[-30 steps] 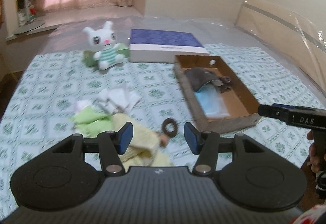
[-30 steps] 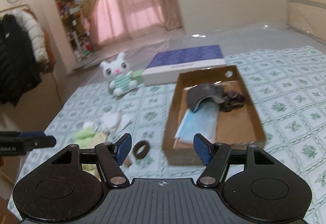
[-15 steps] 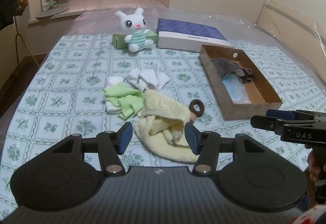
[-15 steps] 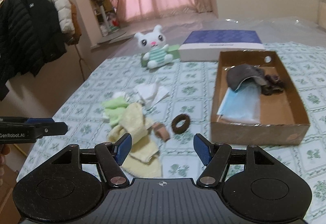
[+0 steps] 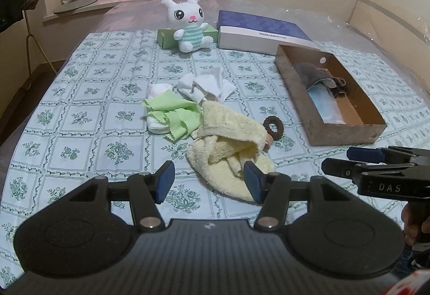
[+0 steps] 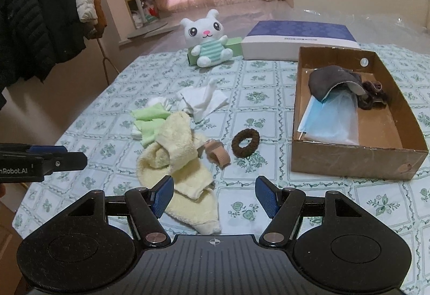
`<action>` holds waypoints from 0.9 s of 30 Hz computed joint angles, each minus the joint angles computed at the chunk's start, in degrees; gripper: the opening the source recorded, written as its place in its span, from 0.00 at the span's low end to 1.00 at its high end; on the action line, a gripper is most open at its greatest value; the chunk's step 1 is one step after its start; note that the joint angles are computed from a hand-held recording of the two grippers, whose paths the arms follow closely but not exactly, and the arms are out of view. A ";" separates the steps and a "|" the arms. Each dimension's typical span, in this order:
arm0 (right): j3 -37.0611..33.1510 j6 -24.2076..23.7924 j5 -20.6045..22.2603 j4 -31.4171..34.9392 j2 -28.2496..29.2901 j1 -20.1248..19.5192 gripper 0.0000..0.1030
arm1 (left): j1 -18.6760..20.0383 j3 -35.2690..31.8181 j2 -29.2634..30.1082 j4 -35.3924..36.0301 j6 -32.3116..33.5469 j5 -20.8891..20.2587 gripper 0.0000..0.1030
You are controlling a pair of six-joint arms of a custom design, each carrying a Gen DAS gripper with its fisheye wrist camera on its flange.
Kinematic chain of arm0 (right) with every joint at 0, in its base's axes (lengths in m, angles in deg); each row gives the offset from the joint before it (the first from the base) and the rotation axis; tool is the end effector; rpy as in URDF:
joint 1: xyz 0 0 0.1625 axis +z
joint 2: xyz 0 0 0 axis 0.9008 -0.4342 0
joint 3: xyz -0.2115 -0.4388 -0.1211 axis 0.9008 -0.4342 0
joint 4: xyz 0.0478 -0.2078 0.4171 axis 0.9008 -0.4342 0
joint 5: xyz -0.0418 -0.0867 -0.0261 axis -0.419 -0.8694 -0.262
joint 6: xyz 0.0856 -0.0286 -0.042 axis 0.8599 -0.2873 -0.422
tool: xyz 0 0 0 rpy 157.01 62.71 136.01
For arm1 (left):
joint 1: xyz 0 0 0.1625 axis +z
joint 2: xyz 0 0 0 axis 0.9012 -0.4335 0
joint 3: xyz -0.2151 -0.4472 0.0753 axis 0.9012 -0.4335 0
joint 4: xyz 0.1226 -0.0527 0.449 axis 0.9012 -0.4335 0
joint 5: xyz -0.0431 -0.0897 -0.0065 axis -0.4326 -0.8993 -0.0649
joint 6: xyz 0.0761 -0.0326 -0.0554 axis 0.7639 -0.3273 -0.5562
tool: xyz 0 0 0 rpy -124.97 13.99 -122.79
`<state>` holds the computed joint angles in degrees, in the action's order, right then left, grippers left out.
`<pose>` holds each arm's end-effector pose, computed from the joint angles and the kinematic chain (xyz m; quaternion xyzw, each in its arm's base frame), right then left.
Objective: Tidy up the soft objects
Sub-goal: 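Move both tools back toward the remaining soft items, then grasp the brown hair tie with the right tool while the left tool grasps the green cloth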
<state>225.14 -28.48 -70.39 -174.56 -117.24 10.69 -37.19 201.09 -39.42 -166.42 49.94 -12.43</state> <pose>0.0221 -0.3890 0.3808 0.1236 -0.8912 0.3741 0.2248 -0.4268 -0.4458 0.0411 0.2778 0.8856 -0.2702 0.2561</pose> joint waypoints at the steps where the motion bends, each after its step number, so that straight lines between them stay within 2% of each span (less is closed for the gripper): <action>1: -0.19 -0.12 -0.13 -0.29 0.39 -0.06 0.65 | 0.13 -0.04 0.14 -0.09 0.04 0.04 0.52; 9: -2.70 -0.76 -1.92 -5.56 6.07 0.20 0.65 | 1.69 -0.68 1.79 -2.46 2.40 1.90 0.52; 15: -5.16 2.20 -4.15 -10.63 11.69 0.92 0.65 | 3.53 -2.05 4.08 -6.54 6.47 3.77 0.52; 19: -6.85 5.57 -6.30 -14.50 16.16 1.37 0.51 | 5.09 -3.31 5.97 -10.59 10.35 4.51 0.52; 24: -8.50 7.71 -9.44 -19.14 21.30 1.78 0.47 | 7.29 -5.08 8.27 -14.36 14.32 4.52 0.51; 27: -9.17 7.41 -11.11 -21.79 24.15 2.12 0.45 | 8.70 -6.32 9.64 -15.34 16.08 4.45 0.51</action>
